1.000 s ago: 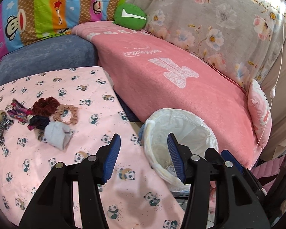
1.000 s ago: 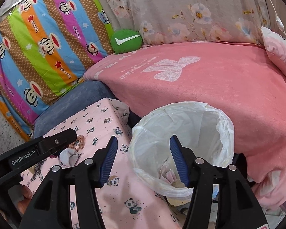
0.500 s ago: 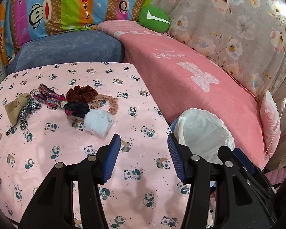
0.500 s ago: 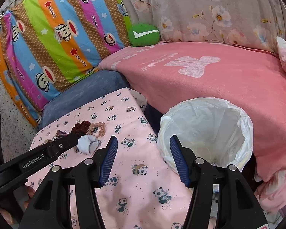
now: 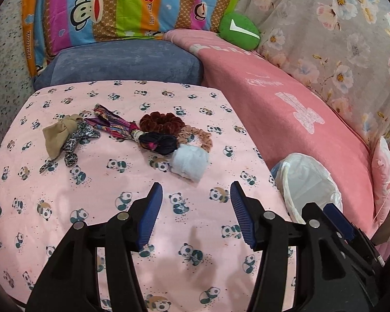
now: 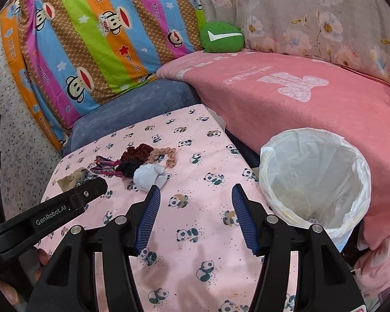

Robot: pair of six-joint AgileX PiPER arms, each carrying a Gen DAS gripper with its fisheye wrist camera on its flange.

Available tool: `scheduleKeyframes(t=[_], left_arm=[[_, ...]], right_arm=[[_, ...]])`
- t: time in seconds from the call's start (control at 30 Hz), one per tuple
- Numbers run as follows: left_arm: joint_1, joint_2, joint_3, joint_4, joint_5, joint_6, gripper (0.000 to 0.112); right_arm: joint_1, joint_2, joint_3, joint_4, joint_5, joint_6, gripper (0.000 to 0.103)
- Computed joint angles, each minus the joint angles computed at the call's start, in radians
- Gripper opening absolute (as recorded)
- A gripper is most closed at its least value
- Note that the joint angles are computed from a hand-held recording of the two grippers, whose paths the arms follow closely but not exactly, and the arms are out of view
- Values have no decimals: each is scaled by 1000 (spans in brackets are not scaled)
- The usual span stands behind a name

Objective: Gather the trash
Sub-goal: 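Move both tools back toward the remaining items on the sheet, then close the left tool on the beige knotted cloth while the right grasps the pale blue sock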

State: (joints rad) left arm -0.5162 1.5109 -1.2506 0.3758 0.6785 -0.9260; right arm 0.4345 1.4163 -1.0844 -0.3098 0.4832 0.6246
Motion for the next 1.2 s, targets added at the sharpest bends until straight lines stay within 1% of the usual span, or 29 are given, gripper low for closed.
scheduleKeyframes(t=[0.2, 0.4, 0.6, 0.8, 1.1, 1.2], left_arm=[[68, -43, 77, -7, -18, 8, 52], [155, -70, 143, -57, -49, 61, 53], [246, -90, 206, -110, -82, 114, 59], [334, -93, 252, -183, -107, 194, 60], [393, -68, 267, -223, -130, 247, 60], [409, -56, 266, -223, -136, 254, 64]], right_arm=[[73, 57, -37, -43, 17, 53, 56], [134, 122, -86, -68, 35, 86, 56], [182, 184, -128, -74, 48, 98, 56], [204, 252, -180, -51, 56, 86, 56], [212, 337, -274, -36, 85, 53, 56], [212, 375, -319, -30, 96, 36, 56]])
